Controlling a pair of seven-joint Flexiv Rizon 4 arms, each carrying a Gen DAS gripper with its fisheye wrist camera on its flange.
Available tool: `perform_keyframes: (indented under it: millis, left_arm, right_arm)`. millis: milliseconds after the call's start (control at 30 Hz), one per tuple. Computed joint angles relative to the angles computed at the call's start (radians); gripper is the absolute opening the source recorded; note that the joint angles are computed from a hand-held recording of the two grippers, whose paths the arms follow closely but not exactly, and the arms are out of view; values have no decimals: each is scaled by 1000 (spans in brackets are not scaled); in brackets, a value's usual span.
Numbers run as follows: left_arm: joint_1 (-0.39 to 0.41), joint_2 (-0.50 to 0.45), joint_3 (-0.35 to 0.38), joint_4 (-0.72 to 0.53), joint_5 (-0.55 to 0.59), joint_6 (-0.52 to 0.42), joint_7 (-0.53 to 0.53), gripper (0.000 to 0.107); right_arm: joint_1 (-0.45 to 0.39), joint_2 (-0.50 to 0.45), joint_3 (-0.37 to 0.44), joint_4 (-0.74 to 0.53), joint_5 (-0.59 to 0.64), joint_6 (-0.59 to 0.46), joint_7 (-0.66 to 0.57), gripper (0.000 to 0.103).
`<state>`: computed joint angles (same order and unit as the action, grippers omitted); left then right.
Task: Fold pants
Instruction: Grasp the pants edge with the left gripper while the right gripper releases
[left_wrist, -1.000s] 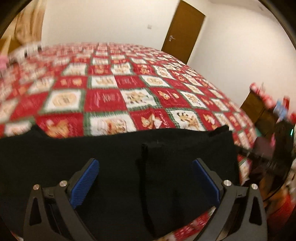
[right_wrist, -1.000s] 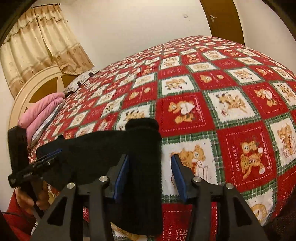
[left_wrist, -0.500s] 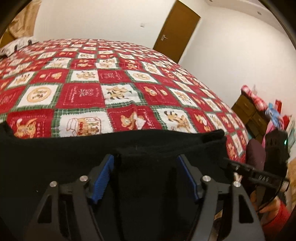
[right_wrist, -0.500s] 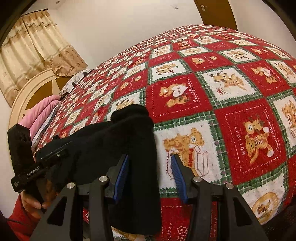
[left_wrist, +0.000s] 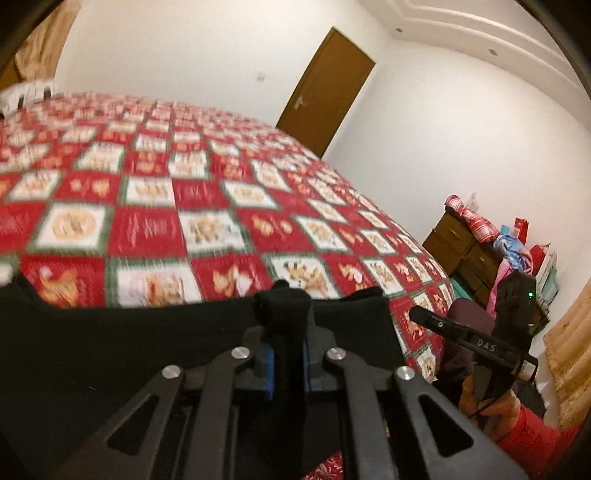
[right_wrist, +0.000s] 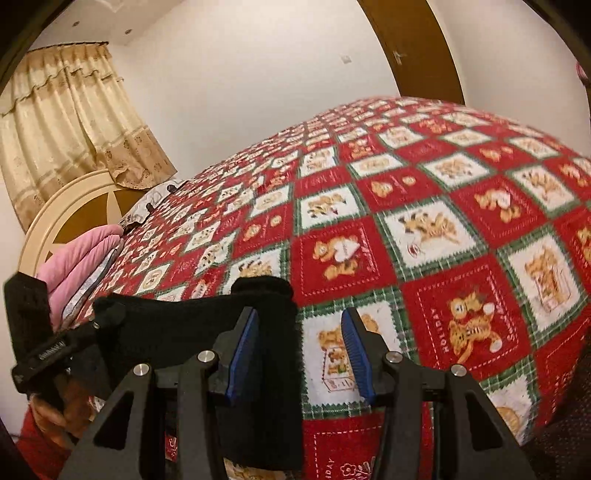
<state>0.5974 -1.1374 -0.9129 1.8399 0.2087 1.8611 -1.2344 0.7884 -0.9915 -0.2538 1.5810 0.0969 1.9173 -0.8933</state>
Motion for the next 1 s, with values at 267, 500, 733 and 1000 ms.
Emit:
perform_keyframes:
  millis: [267, 500, 733, 1000]
  left_arm:
    - [-248, 164, 351, -42, -152, -16, -93, 12]
    - [-340, 176, 470, -57, -187, 16, -116, 24]
    - [-339, 180, 481, -47, -174, 30, -135, 29]
    - [-361, 187, 515, -55, -173, 58, -148, 52]
  right_arm:
    - [123, -20, -146, -14, -11, -68, -31, 49]
    - [62, -76, -76, -163, -152, -116, -58, 19]
    - [-1, -142, -61, -258, -172, -250, 90, 5]
    - [224, -125, -392, -96, -220, -286, 288, 6]
